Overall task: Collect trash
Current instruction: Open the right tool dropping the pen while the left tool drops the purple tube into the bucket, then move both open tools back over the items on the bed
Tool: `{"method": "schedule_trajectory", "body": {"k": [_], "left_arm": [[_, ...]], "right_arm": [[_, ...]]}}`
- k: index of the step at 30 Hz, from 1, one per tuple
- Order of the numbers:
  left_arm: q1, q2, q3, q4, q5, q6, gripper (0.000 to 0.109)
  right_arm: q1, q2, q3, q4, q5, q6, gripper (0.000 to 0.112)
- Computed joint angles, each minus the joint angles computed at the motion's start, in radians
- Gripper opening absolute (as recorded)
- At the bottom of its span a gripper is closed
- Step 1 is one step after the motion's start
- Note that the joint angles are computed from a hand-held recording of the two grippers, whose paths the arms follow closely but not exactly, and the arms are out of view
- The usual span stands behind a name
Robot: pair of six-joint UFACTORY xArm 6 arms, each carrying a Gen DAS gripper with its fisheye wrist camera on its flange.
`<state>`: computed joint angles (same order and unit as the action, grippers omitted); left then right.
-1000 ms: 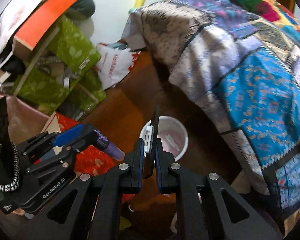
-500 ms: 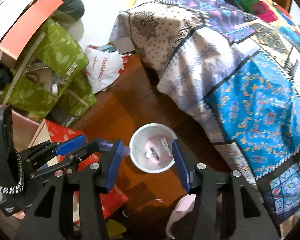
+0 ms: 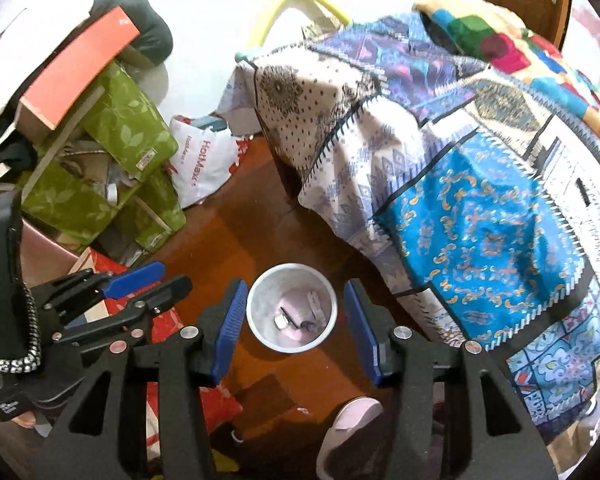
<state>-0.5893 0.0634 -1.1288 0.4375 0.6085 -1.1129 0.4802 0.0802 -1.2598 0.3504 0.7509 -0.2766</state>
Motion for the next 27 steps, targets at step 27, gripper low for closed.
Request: {"method": "schedule_trajectory", "body": {"k": [27], "left_arm": [[-0.266,0.037,-0.365,0.367,0.273,-0.178,0.066]], "right_arm": [[-0.176,-0.496,0.325,0.127,-0.172,-0.121,0.047]]}}
